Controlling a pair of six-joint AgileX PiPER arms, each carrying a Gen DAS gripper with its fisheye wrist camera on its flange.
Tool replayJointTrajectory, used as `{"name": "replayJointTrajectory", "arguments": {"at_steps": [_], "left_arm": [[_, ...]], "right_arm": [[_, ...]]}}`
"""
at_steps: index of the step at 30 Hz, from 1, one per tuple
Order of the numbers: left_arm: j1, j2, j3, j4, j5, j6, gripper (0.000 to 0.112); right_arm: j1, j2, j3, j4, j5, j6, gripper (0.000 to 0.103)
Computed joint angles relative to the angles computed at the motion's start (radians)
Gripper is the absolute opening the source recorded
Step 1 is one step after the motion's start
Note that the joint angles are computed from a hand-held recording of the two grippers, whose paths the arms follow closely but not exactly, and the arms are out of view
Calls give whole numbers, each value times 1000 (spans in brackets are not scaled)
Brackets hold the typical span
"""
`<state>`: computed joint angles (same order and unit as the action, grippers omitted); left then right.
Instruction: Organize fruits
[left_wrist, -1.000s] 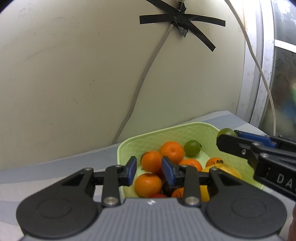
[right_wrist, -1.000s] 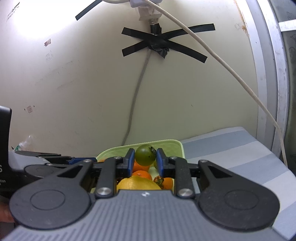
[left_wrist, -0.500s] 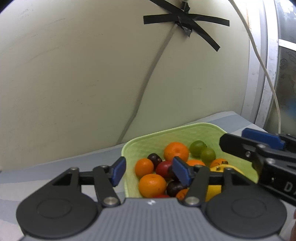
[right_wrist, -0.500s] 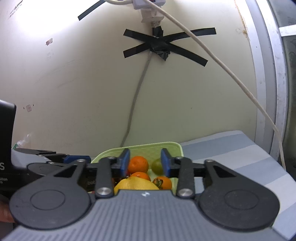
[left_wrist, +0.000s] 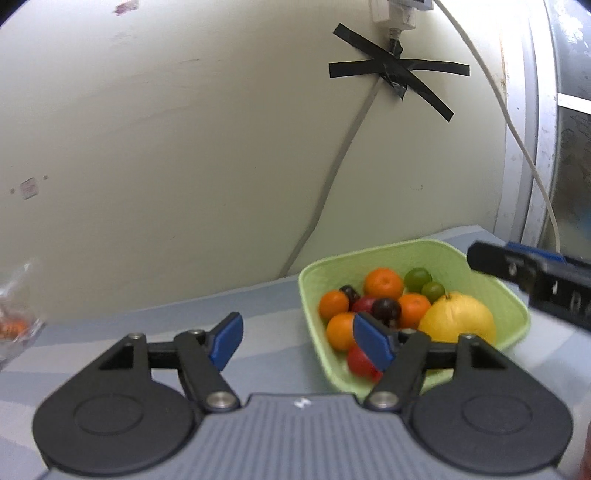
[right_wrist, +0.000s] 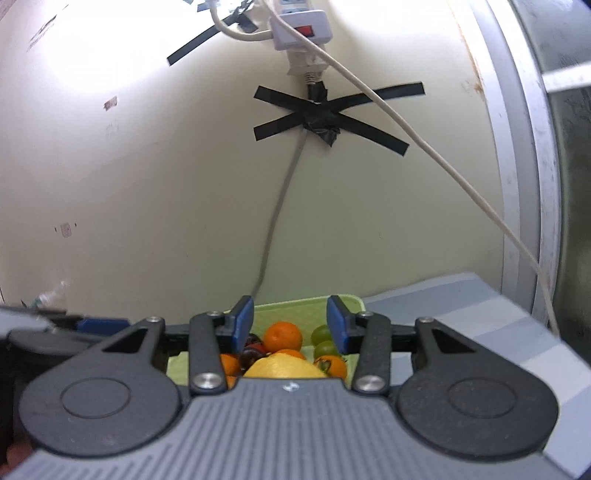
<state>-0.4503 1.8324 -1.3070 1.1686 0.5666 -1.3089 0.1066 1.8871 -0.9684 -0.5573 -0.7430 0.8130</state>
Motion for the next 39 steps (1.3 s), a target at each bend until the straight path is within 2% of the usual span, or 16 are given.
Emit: {"name": "replayJointTrajectory", "arguments": {"at_steps": [2,4,11,13,15,21,26,31,39], "left_arm": [[-15,-40,57,21,6,-36,73],[-31,-80,117,61,13,-91,90],[-97,-208,309,140,55,-223,98],[-112,-239,355,147,66,-244,99],[-130,-275,408,159,82,-274,103],[-186,-367,540,181,137,-366,103],[-202,-405,593,171,164,-394,103],[-196,-424,626,188,172,-421,103],[-193,-406,661,205,190,-458,103]], "right_arm": [[1,-28,33,-6,-9,34,46],[4,-57,84,-5,-32,59,46],[53,-167,280,82,-96,54,47],[79,-187,323,129,-106,50,51],[110,-208,364,182,-114,31,51],[197,-247,442,331,-131,-48,51],[257,-269,486,432,-133,-105,52],[294,-274,527,485,-166,-126,65],[298,-246,538,479,-205,-116,70]]}}
